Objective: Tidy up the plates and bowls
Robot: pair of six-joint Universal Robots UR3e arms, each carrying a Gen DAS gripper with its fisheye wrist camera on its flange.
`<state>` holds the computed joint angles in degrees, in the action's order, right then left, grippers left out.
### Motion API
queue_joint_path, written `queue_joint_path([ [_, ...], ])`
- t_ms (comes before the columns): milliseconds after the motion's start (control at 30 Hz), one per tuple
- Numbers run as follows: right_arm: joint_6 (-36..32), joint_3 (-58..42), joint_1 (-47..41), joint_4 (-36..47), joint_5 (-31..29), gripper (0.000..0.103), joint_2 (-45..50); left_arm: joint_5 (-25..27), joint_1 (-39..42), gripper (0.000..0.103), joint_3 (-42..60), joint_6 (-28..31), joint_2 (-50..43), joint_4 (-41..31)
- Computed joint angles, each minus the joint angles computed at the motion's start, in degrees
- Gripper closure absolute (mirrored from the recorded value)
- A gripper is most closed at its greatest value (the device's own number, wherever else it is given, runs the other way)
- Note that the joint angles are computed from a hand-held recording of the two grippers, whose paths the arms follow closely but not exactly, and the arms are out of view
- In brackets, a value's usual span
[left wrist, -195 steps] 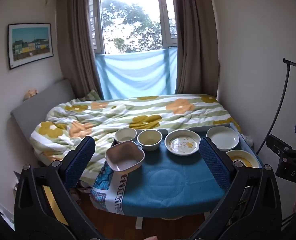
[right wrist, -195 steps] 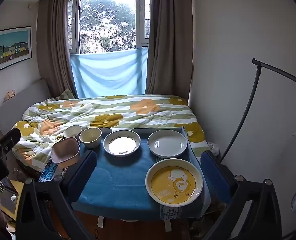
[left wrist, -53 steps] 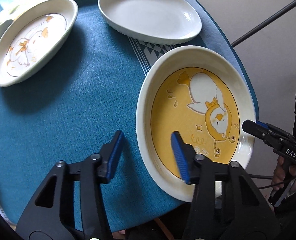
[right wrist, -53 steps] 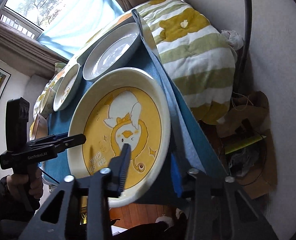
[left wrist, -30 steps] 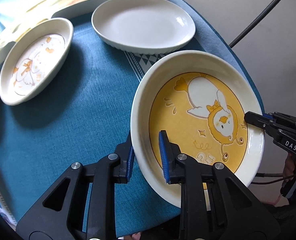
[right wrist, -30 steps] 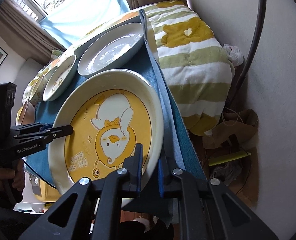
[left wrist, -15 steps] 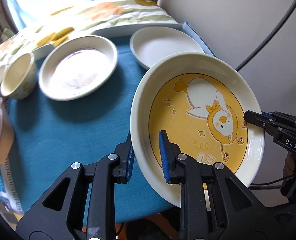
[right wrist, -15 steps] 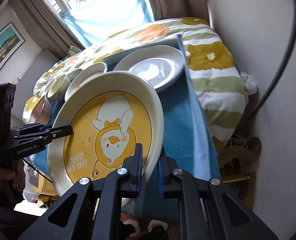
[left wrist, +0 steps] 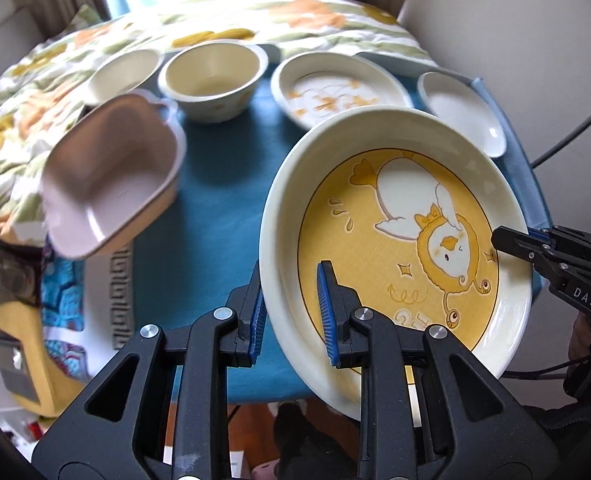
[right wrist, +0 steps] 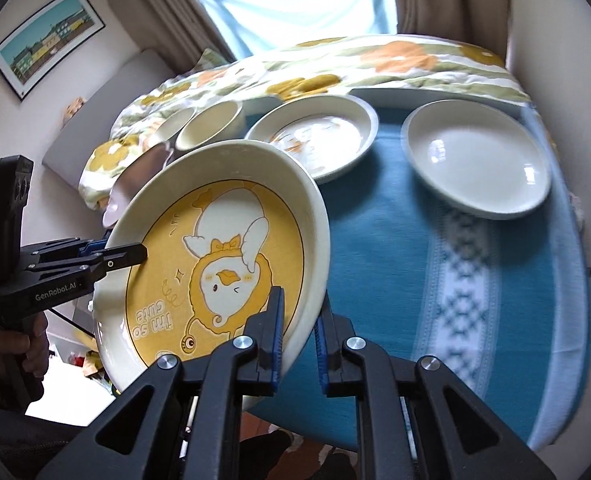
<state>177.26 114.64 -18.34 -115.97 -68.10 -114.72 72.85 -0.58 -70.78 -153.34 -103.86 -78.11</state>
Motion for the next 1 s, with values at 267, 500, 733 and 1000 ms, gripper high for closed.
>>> queue_joint_path([
  [267, 14.9, -5.4, 17.3, -14.8, -5.7, 0.089, 19.7, -0.1, 8.1, 0.083, -0.9, 6.1, -4.9, 0.8],
  [500, 18.4, -10.2, 22.2, -20.2, -9.2, 0.089, 30.4, -0.7, 10.1, 0.083, -2.1, 8.4, -8.7, 4.0],
  [733, 18.6, -10.9, 23.1, -22.0, -10.7, 0.089, 32.6, 0.7, 9.3, 0.083, -7.8, 9.5, -7.9, 13.1],
  [1000, 20.6, -11.3, 23.7, -21.5, -11.6, 0.089, 32.7, 1.3, 9.0, 0.083, -7.6, 9.9, -8.2, 13.7],
])
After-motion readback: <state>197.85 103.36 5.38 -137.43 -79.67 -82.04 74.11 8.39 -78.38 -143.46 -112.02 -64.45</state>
